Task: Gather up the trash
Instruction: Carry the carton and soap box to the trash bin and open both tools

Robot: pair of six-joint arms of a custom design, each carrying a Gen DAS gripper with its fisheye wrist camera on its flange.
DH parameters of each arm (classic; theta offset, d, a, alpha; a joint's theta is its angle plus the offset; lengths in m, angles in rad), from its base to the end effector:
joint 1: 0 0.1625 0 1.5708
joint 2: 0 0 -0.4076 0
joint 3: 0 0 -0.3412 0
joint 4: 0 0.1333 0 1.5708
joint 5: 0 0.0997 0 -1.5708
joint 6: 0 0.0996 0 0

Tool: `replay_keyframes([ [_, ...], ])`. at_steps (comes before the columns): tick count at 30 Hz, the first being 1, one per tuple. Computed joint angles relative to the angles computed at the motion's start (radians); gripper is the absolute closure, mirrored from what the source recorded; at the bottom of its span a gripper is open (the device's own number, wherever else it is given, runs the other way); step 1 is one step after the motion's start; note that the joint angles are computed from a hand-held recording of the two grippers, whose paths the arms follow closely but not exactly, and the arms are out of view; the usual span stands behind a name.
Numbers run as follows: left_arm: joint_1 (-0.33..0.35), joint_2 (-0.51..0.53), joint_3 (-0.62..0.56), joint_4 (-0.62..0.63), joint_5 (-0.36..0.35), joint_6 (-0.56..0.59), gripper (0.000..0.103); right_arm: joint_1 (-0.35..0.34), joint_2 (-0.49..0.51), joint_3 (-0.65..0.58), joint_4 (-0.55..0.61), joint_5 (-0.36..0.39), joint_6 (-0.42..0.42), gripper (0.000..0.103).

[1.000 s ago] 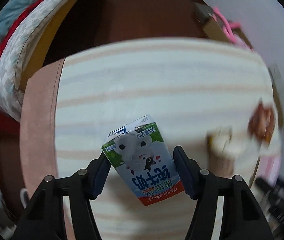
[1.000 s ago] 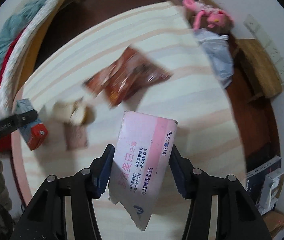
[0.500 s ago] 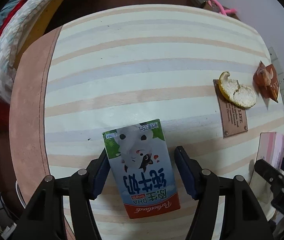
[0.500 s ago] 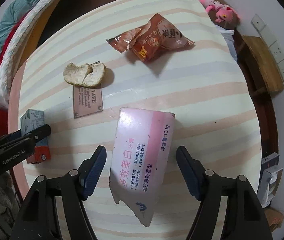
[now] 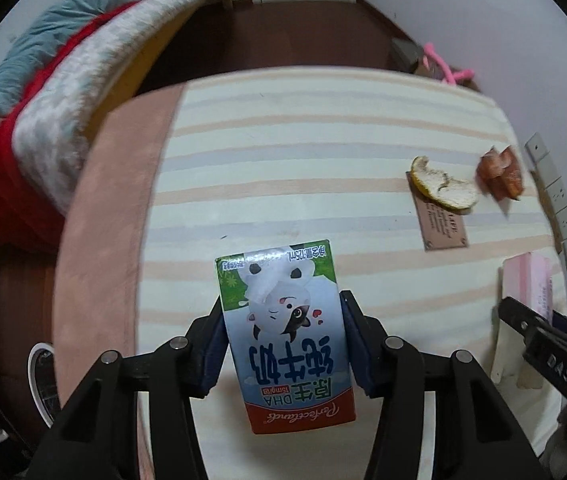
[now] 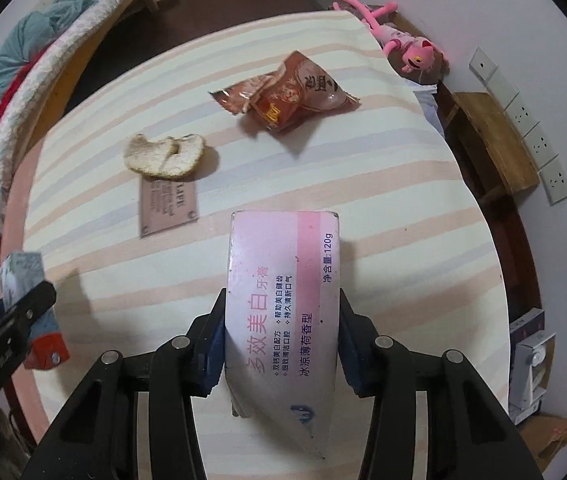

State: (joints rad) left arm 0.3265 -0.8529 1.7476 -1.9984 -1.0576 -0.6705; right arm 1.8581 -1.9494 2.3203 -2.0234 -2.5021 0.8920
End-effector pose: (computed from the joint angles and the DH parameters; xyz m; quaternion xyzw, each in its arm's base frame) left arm -0.4451 -0.3431 0.0810 0.3226 0.8859 -0.0730 0.3252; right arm 0.1281 -0.2453 0.3665 -0.2833 -0.8468 0.2798 0.3526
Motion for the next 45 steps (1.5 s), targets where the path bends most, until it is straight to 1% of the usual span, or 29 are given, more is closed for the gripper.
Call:
replay_keyframes([
  [1,0.008,-0.019,0.008,-0.007,0.010,0.011,0.055,0.025,0.005,-0.002,0.008,-0.005,0.016,0.054],
  [3,-0.012,-0.085,0.051,-0.013,0.021,-0.007,0.055,0.094,0.008,-0.008,0.051,-0.012,0.072,0.054],
  [5,-0.018,-0.135,0.069,-0.011,0.036,-0.012,0.055,0.189,0.032,-0.030,0.111,-0.021,0.150,0.054],
  [6,-0.030,-0.176,0.086,-0.004,0.041,-0.026,0.055,0.234,0.047,-0.041,0.131,-0.020,0.184,0.054],
  [8,-0.035,-0.221,0.093,0.006,0.063,-0.026,0.055,0.310,0.085,-0.074,0.170,-0.021,0.237,0.054],
  [9,-0.047,-0.254,0.102,0.022,0.070,-0.040,0.055,0.360,0.113,-0.093,0.184,-0.019,0.267,0.054],
  [10,-0.056,-0.289,0.115,0.033,0.078,-0.053,0.055,0.390,0.128,-0.104,0.191,-0.019,0.283,0.054],
  [11,-0.063,-0.325,0.125,0.050,0.088,-0.063,0.055,0.437,0.158,-0.125,0.206,-0.018,0.310,0.054],
  [12,-0.072,-0.369,0.132,0.076,0.099,-0.077,0.055,0.465,0.177,-0.139,0.204,-0.016,0.312,0.054],
  [13,-0.075,-0.393,0.137,0.087,0.107,-0.086,0.055,0.513,0.220,-0.163,0.206,-0.012,0.329,0.054],
  [15,-0.087,-0.465,0.142,0.152,0.137,-0.116,0.055,0.561,0.277,-0.191,0.189,-0.006,0.328,0.054],
  [16,-0.089,-0.491,0.147,0.171,0.150,-0.122,0.055,0.597,0.323,-0.212,0.167,0.001,0.323,0.054],
  [18,-0.096,-0.564,0.149,0.251,0.190,-0.155,0.055,0.626,0.375,-0.232,0.119,0.014,0.296,0.054],
  [21,-0.089,-0.653,0.147,0.364,0.229,-0.197,0.055,0.672,0.485,-0.275,0.018,0.036,0.248,0.054],
  [24,-0.068,-0.732,0.134,0.486,0.263,-0.238,0.055,0.697,0.614,-0.323,-0.118,0.073,0.167,0.054],
  [25,-0.061,-0.750,0.131,0.515,0.270,-0.249,0.055,0.703,0.645,-0.336,-0.147,0.083,0.151,0.054],
  [28,-0.022,-0.817,0.114,0.624,0.301,-0.288,0.055,0.702,0.791,-0.405,-0.268,0.133,0.054,0.054],
  [30,0.020,-0.859,0.103,0.680,0.317,-0.307,0.055,0.695,0.863,-0.445,-0.315,0.167,0.007,0.054],
  [33,0.078,-0.898,0.090,0.727,0.341,-0.318,0.055,0.673,0.990,-0.526,-0.371,0.219,-0.071,0.054],
  [35,0.140,-0.918,0.084,0.725,0.348,-0.302,0.055,0.654,1.077,-0.585,-0.400,0.257,-0.114,0.054],
  [37,0.224,-0.929,0.088,0.675,0.335,-0.263,0.055,0.630,1.145,-0.624,-0.438,0.300,-0.152,0.054],
  [39,0.307,-0.931,0.090,0.621,0.315,-0.219,0.055,0.601,1.230,-0.687,-0.450,0.346,-0.184,0.054],
  [40,0.362,-0.926,0.093,0.585,0.302,-0.184,0.055,0.589,1.255,-0.702,-0.455,0.359,-0.195,0.054],
  [41,0.402,-0.919,0.094,0.562,0.293,-0.164,0.055,0.573,1.303,-0.740,-0.445,0.376,-0.210,0.054],
  [42,0.461,-0.907,0.098,0.517,0.272,-0.128,0.055,0.561,1.326,-0.756,-0.444,0.383,-0.220,0.054],
  [44,0.553,-0.882,0.097,0.468,0.237,-0.082,0.055,0.526,1.398,-0.811,-0.428,0.416,-0.243,0.054],
  [45,0.609,-0.864,0.097,0.426,0.206,-0.046,0.055,0.512,1.426,-0.834,-0.418,0.427,-0.250,0.054],
])
